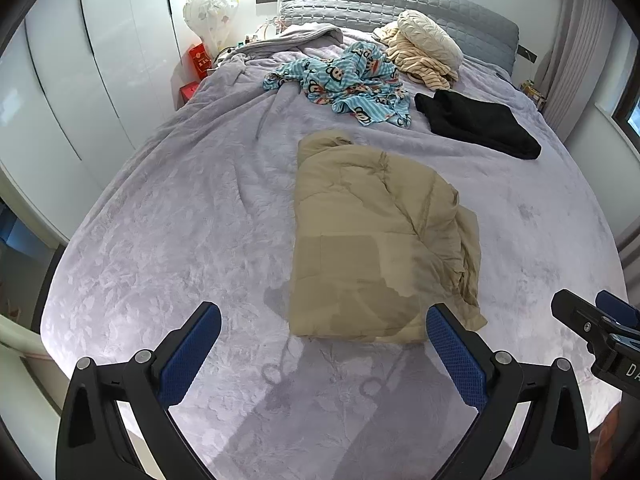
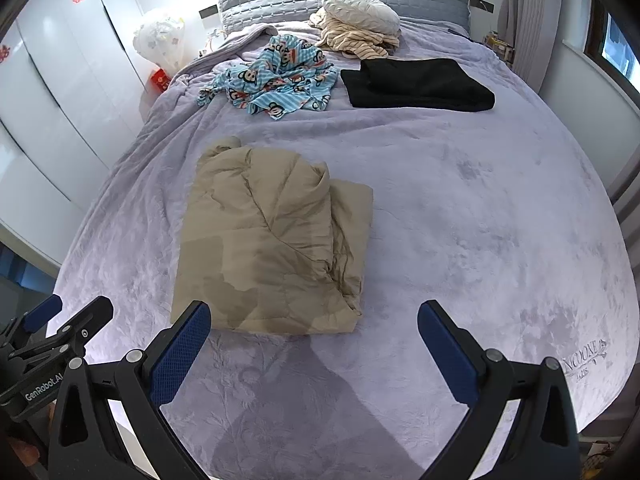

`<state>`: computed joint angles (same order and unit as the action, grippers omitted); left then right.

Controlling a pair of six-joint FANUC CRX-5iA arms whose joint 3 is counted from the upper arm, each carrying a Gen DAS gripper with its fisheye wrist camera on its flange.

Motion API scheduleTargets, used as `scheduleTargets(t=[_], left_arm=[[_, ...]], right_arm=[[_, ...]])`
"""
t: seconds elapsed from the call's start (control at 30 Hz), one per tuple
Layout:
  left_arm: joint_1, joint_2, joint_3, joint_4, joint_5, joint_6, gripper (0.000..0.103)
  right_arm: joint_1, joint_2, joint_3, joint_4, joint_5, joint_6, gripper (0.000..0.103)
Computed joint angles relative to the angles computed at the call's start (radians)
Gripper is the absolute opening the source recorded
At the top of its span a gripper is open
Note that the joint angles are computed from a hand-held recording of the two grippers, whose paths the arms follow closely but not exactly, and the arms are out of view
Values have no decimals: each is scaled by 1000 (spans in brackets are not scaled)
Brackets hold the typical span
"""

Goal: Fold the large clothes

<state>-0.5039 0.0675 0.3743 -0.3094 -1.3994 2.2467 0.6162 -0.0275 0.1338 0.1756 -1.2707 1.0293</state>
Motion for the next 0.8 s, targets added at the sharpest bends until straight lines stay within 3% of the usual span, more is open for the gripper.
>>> scheduleTargets(t=[0.8], left_arm=[[3,9,15,-3,-11,-7,103]], right_arm=[[-9,20,31,-13,-9,35,103]])
